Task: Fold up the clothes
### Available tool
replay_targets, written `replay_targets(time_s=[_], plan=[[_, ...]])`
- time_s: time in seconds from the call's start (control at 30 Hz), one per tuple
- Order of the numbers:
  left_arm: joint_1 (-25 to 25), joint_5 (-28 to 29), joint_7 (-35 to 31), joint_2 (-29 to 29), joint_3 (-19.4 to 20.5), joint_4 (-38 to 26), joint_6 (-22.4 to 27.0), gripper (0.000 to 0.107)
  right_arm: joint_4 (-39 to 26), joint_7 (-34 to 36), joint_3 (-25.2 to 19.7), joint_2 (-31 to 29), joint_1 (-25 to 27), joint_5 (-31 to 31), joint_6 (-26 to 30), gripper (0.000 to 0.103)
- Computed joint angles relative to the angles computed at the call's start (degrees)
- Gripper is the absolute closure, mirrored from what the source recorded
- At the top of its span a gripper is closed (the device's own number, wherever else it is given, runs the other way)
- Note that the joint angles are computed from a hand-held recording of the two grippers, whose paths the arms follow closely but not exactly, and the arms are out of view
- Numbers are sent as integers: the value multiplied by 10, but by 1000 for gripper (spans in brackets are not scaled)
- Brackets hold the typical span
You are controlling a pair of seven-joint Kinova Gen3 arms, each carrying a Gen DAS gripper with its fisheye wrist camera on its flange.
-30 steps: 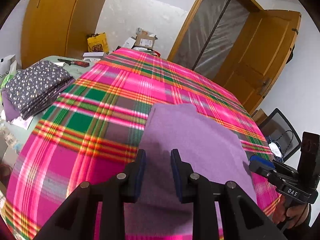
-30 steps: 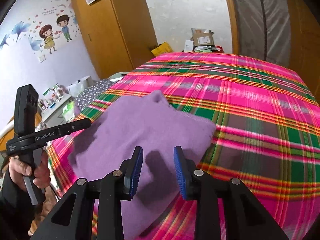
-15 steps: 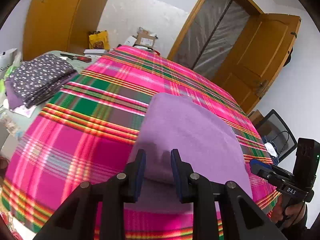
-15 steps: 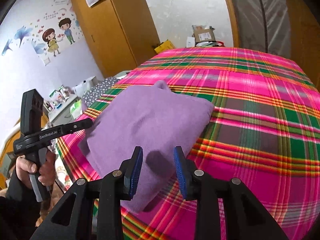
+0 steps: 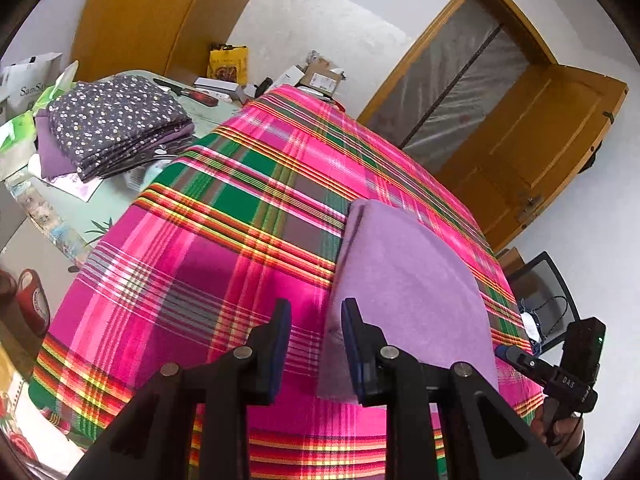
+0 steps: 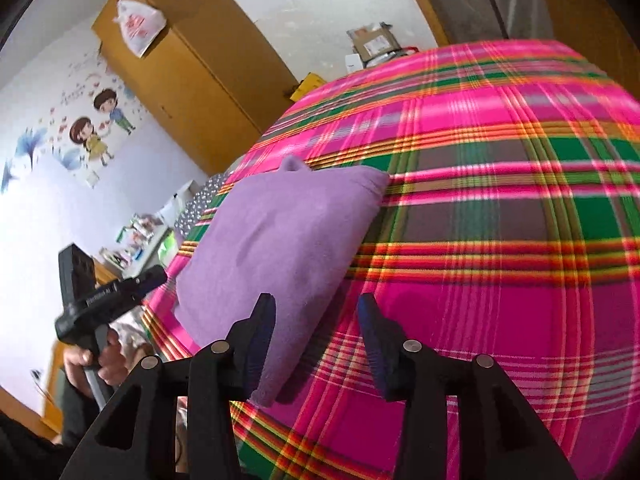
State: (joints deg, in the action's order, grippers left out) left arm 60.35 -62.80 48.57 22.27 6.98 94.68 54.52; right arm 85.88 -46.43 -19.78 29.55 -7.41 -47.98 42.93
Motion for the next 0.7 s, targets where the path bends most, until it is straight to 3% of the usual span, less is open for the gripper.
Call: replay_targets(time_s=[0.3, 0.37, 0.53, 0.7], plan=[[-24, -25, 36, 1, -15, 33, -113, 82, -25, -28, 5, 23, -8, 15, 38, 58], [-23, -27, 39, 2, -18, 33, -114, 82, -30, -31, 5, 28, -9, 17, 46, 58], [-7, -25, 29, 5, -21, 14, -64, 82, -30, -32, 4, 31, -9, 15, 46, 58], [-24, -37, 30, 7, -18, 22, -96, 82, -30, -35, 4, 30, -9, 16, 45, 58]])
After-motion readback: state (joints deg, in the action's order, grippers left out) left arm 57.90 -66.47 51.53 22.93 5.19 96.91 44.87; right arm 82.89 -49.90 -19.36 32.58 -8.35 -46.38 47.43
